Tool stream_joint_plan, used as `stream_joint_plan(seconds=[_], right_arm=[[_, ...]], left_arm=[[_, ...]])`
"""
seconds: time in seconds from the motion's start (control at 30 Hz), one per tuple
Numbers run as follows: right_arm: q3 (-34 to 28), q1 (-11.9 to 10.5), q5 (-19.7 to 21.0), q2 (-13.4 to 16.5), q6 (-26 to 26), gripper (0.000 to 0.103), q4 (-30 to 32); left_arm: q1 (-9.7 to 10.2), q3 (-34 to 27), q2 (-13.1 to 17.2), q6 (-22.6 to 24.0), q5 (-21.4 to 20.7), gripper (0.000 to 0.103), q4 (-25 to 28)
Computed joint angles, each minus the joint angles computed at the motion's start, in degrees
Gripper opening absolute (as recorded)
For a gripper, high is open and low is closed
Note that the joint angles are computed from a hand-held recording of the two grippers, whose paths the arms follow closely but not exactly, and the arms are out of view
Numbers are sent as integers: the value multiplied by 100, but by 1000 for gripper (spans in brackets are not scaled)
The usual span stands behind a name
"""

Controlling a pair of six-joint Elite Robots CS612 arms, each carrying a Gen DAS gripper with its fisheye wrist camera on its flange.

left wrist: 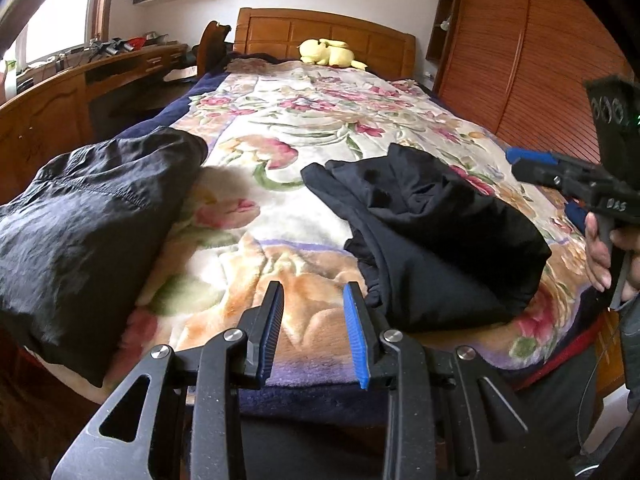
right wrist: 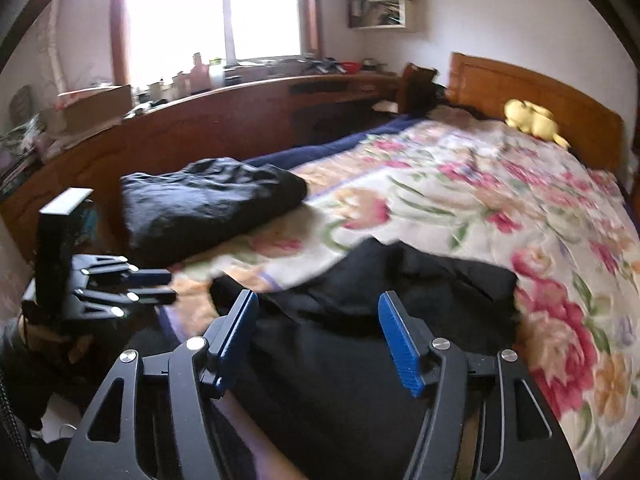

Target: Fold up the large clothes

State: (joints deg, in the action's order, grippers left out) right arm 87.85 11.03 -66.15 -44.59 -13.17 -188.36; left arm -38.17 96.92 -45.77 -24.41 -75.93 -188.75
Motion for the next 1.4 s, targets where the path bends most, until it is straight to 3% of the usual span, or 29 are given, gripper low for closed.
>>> stream_joint_plan(seconds=[0.1, 0.2, 0.37, 0.5, 0.8, 0.93, 1.03, 1.07, 1.23, 1.4], right_arm=[[50, -48, -219, 37, 12, 64, 104], [-29, 30, -209, 131, 8, 54, 432], [-445, 127, 137, 445, -140, 51, 1102], [-759, 286, -332, 650, -405, 51, 1232], [-613, 108, 205, 454, -348, 51, 1311], [-826, 93, 110, 438, -527, 51, 1429], [-1236, 131, -2, 557, -701, 49, 1916], [-1371, 155, -68, 587, -799, 43, 2171], [-2347, 302, -315, 1016, -1218, 33, 3450], [-2976, 355, -385, 1345, -1205, 31, 4028]], left_arm=[[-3, -31, 13, 12, -16, 32, 22], [-7, -57, 24, 14, -18, 32, 74], [-4, -58, 24, 3, -8, 32, 136], [0, -14, 2, -32, 10, 32, 124], [-17, 22, 2, 34, -55, 32, 100], [-23, -8, 29, 40, -117, 32, 141], [-30, -25, 47, 38, -165, 32, 160], [-37, -28, 50, 45, -176, 32, 169], [-54, -20, 42, 60, -222, 32, 172], [-67, -38, 50, 55, -257, 32, 224]])
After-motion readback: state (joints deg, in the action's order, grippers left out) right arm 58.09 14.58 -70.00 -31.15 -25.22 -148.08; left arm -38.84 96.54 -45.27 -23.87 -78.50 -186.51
